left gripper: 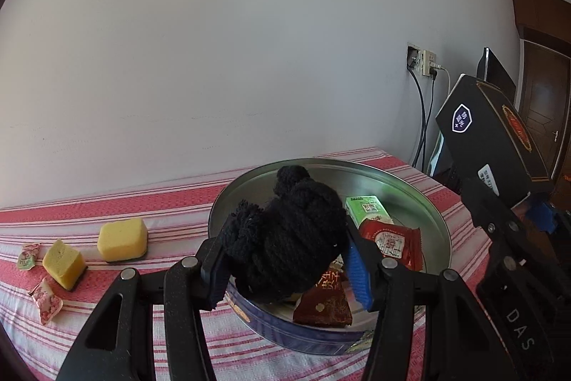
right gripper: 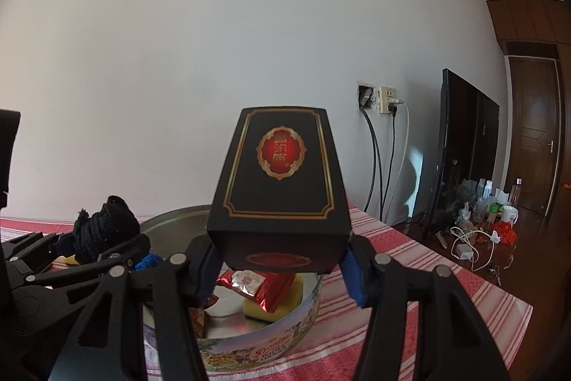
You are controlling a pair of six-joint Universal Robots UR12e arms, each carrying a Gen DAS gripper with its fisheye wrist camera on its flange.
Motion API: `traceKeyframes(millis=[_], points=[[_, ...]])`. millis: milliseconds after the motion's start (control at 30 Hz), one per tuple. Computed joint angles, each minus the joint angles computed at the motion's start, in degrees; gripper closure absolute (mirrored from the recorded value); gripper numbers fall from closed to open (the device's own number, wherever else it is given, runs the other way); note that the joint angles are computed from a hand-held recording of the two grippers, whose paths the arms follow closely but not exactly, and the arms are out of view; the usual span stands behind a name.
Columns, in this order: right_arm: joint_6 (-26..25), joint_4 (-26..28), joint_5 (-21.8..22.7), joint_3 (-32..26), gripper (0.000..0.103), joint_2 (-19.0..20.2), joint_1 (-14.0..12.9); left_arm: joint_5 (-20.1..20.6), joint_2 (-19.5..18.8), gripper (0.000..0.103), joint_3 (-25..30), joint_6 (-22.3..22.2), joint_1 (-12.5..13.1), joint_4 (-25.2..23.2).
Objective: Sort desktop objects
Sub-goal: 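Carry the black ball and black box over the blue tin, then open both grippers to drop the ball and box into the tin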
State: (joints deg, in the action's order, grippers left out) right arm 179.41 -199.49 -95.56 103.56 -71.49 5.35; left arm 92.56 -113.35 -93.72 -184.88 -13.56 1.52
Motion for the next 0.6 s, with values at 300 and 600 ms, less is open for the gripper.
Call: traceKeyframes(millis=[300,600], points=[[-2.4,3.9,0.25,-4.39,0.045,2.95,-0.67,0.1,-1.9,0.046,2.81,-0.64,-0.67,-3.57],[-5.85,9.75,1.66,-7.82,0.045,4.99,-1.19,0.21,-3.39,0.046,5.28,-1.99,-0.58,-7.37]])
